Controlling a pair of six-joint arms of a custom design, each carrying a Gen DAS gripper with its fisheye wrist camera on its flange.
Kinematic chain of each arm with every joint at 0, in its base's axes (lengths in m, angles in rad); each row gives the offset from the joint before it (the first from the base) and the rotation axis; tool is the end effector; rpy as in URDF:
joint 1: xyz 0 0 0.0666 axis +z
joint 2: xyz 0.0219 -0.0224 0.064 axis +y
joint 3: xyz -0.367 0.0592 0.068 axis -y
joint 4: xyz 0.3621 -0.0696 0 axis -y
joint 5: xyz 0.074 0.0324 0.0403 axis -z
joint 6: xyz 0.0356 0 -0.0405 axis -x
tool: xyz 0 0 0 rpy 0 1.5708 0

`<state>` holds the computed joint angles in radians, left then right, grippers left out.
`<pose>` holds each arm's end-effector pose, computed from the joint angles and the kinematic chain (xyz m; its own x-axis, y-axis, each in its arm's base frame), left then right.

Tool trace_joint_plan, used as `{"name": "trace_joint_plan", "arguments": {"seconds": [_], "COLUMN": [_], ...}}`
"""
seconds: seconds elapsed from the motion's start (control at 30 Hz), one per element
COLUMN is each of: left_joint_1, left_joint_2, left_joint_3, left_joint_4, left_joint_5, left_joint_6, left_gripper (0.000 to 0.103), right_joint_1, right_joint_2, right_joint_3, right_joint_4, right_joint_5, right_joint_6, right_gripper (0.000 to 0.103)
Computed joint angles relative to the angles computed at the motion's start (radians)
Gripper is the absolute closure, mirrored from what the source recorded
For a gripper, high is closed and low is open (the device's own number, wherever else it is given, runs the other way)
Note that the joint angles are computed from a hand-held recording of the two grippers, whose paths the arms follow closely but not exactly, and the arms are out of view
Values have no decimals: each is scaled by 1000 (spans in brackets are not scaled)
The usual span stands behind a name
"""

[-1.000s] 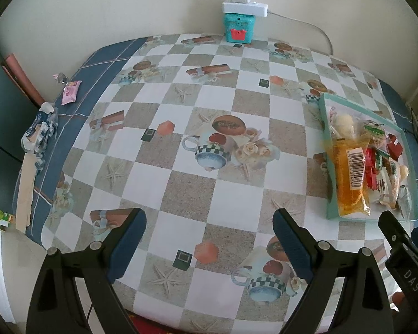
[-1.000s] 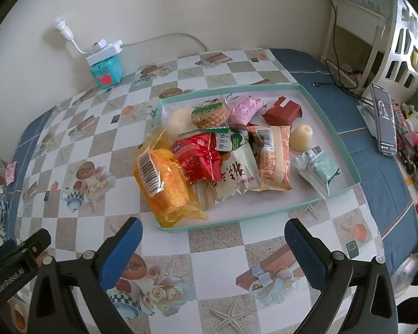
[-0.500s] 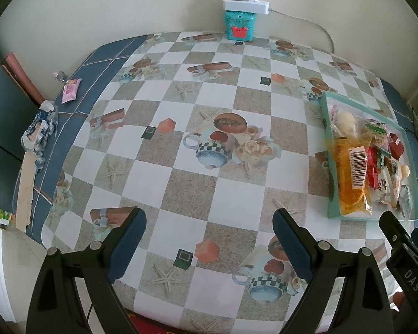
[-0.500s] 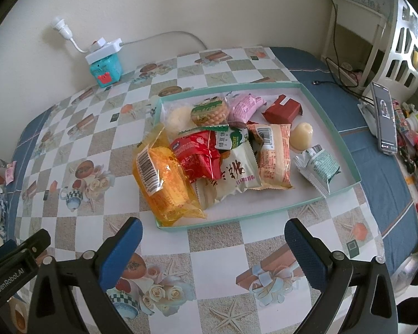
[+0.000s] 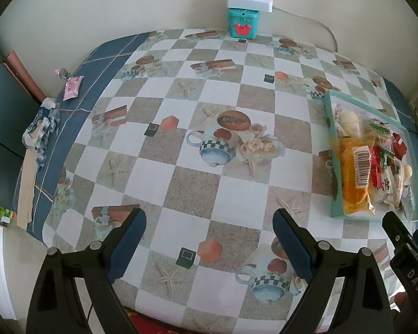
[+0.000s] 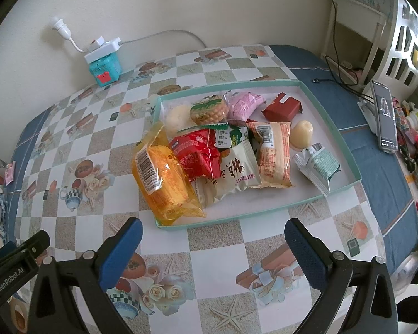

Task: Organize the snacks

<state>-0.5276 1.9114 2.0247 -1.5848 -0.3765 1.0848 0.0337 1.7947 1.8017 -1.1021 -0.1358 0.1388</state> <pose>0.5065 -0.2804 0.3881 -0.7877 -0.4927 -0.3698 -0.5562 0.8269 0.0832 0.5812 0.0240 0.3786 -0.8667 -0.1664 -0.4702 -0.2174 0.9745 0.0558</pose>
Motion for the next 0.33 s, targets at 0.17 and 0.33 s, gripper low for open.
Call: {"name": "trace_joint_plan", "arguments": {"seconds": [0.17,0.33], "left_joint_1": [-3,-7], "left_joint_2": [1,3], "left_joint_3": [2,10], "left_joint_4": [4,12], "left_joint_5": [-5,-15], "left_joint_6": [-8,-16], "left_gripper": [11,11], "right_joint_1": [0,1], "right_joint_2": [1,3], "right_joint_3": [-1,3], "right_joint_4": [-4,-7], "right_joint_5": [0,1], "right_joint_6": [2,-2], "right_gripper": [0,0]}}
